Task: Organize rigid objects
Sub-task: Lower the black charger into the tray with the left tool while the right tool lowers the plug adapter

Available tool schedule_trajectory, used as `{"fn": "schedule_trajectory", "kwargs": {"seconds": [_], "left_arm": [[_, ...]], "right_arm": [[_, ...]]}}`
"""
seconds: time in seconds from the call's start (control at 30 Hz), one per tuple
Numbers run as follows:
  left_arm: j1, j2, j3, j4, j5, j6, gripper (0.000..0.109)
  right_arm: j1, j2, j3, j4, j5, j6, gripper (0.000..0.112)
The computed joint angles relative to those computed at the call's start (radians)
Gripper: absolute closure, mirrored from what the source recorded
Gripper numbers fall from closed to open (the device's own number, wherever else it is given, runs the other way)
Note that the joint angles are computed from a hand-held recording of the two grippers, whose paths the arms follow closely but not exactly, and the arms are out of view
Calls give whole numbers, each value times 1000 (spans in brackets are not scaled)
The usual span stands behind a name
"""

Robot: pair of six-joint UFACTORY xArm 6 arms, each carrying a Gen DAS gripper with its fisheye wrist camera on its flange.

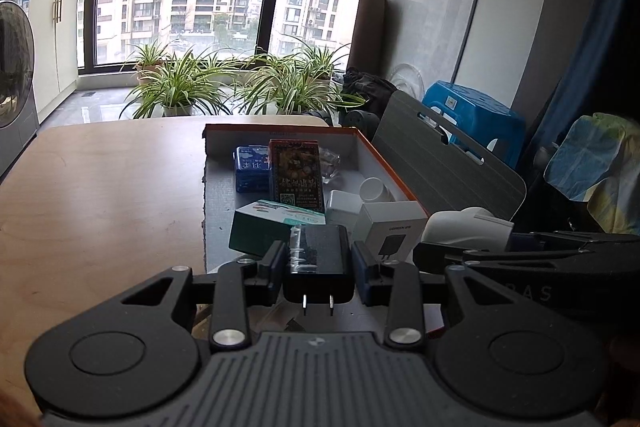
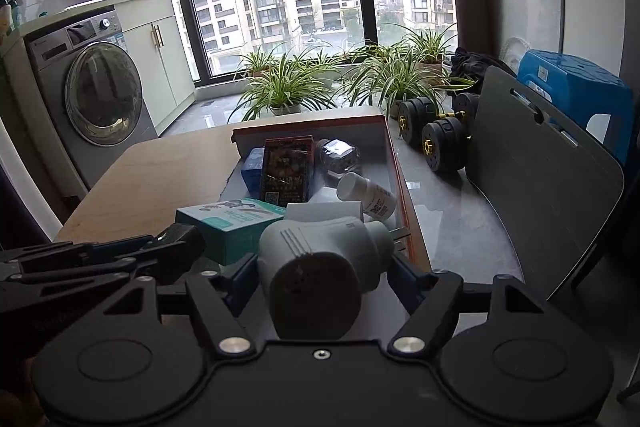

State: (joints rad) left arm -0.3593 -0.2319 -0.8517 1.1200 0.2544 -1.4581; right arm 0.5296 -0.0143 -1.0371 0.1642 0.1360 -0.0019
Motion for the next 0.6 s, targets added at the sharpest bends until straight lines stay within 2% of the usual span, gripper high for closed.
{"fn": "schedule_trajectory", "kwargs": {"seconds": [0.6], "left_arm": [[0,4,2,6,2,-3,72]], "right_arm": [[6,22,-20,-16,18,17,28]]}}
